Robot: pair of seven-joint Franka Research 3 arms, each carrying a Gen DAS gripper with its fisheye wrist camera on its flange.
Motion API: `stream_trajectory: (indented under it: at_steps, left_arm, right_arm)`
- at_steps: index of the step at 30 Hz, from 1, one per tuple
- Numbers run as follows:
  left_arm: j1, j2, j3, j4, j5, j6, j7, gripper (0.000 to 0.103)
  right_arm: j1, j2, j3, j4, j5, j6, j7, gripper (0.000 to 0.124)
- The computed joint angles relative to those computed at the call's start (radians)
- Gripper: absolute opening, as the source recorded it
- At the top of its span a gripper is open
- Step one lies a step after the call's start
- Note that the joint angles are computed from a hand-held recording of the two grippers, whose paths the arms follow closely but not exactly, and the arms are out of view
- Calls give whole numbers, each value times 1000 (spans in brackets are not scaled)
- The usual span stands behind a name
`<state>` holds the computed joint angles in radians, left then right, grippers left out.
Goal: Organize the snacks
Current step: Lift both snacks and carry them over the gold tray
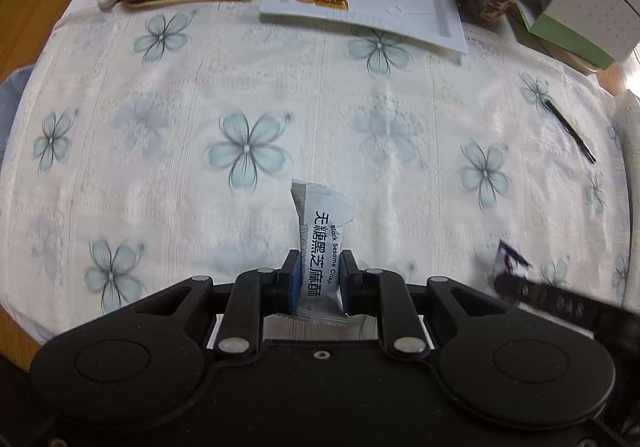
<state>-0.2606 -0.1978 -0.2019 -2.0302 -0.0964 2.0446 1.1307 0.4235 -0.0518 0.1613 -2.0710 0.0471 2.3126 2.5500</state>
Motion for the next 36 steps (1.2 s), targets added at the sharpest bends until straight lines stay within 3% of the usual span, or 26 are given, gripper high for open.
stream_trajectory:
  at_steps: [4, 14, 21, 27, 31, 36]
  left_arm:
    - [-22, -156, 4, -141, -45, -19, -9, 25]
    - [-96, -492, 9, -421, -50, -11, -107, 25]
    - [-153, -606, 9, -524, -45, 4, -173, 25]
    - [-177, -628, -7, -554, -10, 9, -206, 25]
    - [-190, -628, -2, -569, -6, 20, -220, 25]
    - [-189, -590, -1, -559, 10, 26, -224, 26]
  right_arm:
    - [2, -19, 4, -35, -20, 24, 4, 29]
    - [-14, -203, 68, -237, -109, 203, 76, 29]
    - [43, -411, 128, -434, 14, 320, 63, 29]
    - [87, -505, 217, -488, 86, 293, 160, 30]
    - [116, -481, 242, -454, 113, 252, 214, 30]
    - [104, -404, 286, -354, 21, 159, 263, 30]
